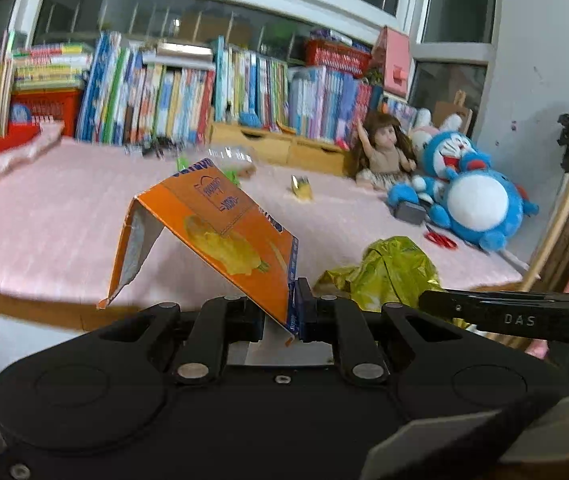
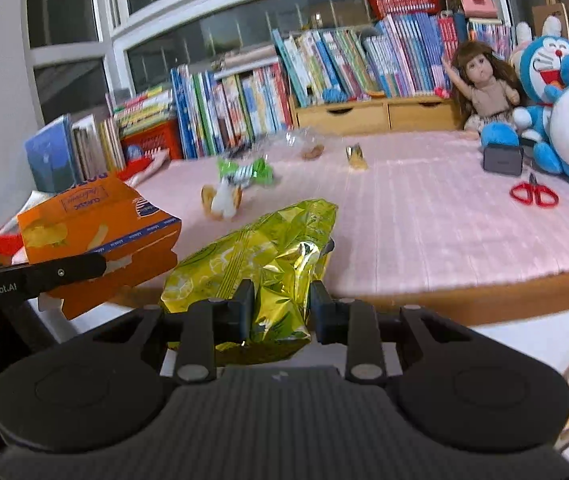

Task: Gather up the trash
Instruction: 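Lower both tools into the black bin and open both to drop items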

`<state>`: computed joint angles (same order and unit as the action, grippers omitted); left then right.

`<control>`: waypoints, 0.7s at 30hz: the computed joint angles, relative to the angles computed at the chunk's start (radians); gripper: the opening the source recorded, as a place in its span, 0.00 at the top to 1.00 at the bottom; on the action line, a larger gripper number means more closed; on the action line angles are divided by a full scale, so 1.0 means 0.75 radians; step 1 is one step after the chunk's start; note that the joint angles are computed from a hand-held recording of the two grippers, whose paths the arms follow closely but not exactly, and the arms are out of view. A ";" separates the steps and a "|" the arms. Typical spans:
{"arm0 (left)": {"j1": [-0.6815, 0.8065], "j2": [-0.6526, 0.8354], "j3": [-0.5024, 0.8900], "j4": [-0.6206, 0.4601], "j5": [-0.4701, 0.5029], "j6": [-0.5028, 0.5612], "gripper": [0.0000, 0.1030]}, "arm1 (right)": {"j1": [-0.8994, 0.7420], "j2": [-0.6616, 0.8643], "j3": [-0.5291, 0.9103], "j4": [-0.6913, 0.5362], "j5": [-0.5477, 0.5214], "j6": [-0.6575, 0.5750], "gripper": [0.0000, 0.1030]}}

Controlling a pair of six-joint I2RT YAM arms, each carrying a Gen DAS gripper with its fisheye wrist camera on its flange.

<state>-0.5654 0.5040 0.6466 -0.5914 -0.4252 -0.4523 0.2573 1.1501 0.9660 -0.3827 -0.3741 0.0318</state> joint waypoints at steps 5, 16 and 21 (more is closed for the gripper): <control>-0.265 0.004 -0.012 -0.195 -0.118 -0.212 0.87 | 0.041 -0.064 -0.050 -0.155 -0.020 -0.080 0.69; -0.171 0.067 -0.194 -0.156 0.163 -0.332 0.87 | 0.183 0.054 -0.134 -0.257 0.142 -0.145 0.69; 0.022 0.356 -0.140 -0.173 0.369 -0.282 0.87 | 0.210 0.155 -0.119 -0.267 0.211 -0.183 0.69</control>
<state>-0.5485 0.7713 0.5415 -0.7209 -0.1484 -0.6638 0.4152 1.2667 0.8767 -0.5830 -0.2160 -0.1052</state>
